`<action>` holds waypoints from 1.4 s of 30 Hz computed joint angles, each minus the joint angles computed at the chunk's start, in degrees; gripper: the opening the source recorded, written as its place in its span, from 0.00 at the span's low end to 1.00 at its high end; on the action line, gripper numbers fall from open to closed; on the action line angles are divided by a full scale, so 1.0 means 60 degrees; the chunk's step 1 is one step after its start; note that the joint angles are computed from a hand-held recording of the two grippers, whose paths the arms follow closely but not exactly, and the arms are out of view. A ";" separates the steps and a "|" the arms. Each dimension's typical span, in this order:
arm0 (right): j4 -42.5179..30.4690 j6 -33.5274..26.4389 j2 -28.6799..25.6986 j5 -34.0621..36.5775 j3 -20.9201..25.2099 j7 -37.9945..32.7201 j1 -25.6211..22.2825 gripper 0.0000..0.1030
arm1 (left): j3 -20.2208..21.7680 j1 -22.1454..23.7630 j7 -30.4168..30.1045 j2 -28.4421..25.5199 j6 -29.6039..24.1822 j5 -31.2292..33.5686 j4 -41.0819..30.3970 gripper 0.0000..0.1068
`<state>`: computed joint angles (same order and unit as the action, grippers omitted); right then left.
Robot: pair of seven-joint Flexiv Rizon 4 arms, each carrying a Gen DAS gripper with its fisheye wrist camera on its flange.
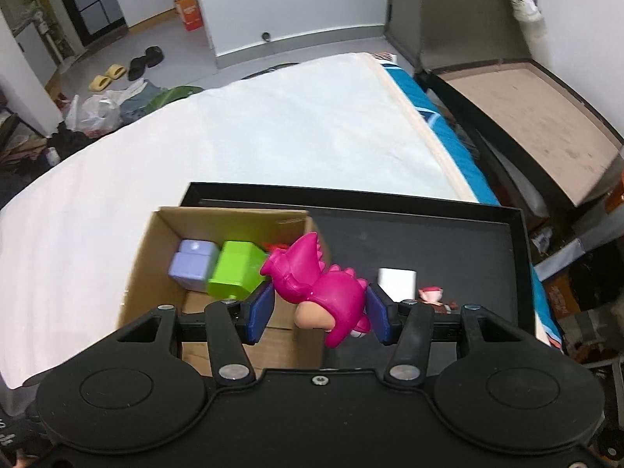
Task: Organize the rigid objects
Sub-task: 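Carry the pink dinosaur into the box and open the right gripper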
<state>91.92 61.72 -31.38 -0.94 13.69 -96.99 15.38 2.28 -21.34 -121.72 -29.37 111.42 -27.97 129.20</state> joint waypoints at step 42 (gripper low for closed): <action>0.0363 0.0313 0.0253 0.1344 0.0886 -0.1700 0.0385 0.73 | -0.0146 0.0201 -0.0147 0.0017 0.0101 0.0208 0.0064 0.23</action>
